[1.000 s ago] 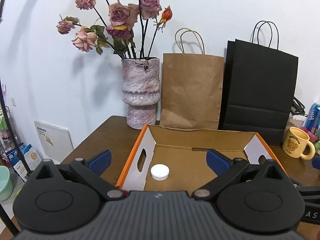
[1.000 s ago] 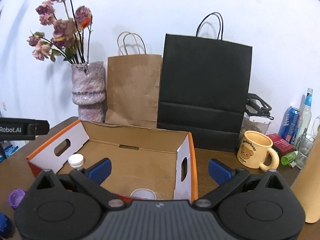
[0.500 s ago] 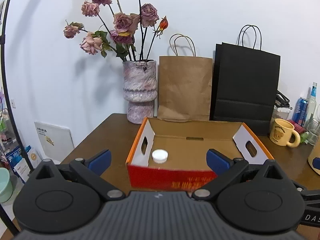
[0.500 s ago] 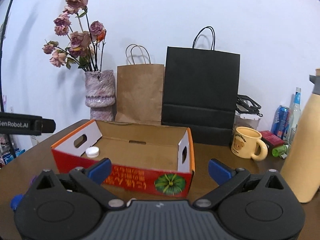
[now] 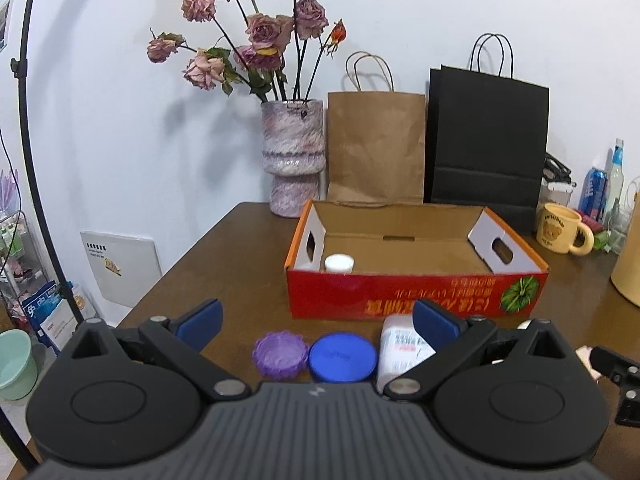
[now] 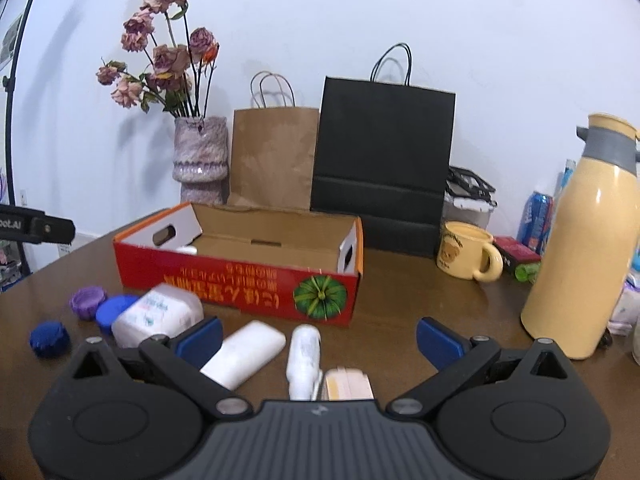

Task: Organize rigid objects
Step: 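Withdraw both tools from the box back over the table, then grasp the white-and-yellow plug adapter with the right tool while the left tool approaches the blue cap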

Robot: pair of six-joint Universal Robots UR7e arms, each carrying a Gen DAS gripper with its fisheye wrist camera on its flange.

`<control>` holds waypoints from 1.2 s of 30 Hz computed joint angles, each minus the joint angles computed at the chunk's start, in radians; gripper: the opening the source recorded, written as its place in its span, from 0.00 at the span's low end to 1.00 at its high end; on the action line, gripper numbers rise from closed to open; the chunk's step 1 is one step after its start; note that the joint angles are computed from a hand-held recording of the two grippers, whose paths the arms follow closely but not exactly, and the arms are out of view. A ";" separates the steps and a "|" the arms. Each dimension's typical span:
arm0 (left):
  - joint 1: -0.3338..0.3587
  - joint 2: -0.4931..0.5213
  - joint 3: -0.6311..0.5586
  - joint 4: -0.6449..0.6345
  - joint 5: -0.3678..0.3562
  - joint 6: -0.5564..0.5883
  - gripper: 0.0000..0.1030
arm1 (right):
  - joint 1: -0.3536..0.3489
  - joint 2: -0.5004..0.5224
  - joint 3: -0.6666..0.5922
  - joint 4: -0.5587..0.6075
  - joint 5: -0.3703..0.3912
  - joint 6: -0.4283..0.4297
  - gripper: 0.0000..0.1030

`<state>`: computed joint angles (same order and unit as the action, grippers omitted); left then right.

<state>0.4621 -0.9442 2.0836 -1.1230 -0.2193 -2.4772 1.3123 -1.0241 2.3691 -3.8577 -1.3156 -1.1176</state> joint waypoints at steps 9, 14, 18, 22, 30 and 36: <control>-0.037 -0.025 0.108 -0.187 -0.057 0.099 1.00 | -0.077 -0.033 0.047 0.006 0.021 -0.041 1.00; -0.051 -0.034 0.155 -0.249 -0.079 0.134 1.00 | -0.104 -0.057 0.059 0.034 0.027 -0.055 1.00; -0.052 -0.042 0.193 -0.308 -0.088 0.164 1.00 | -0.117 -0.055 0.063 0.025 0.017 -0.061 1.00; -0.042 -0.043 0.213 -0.356 -0.106 0.187 1.00 | -0.118 -0.037 0.055 0.001 -0.002 -0.073 1.00; -0.023 -0.050 0.228 -0.381 -0.111 0.195 1.00 | -0.091 -0.008 -0.014 0.078 -0.058 -0.042 1.00; 0.002 -0.056 0.227 -0.384 -0.107 0.199 1.00 | -0.052 0.046 -0.091 0.101 -0.108 0.006 0.93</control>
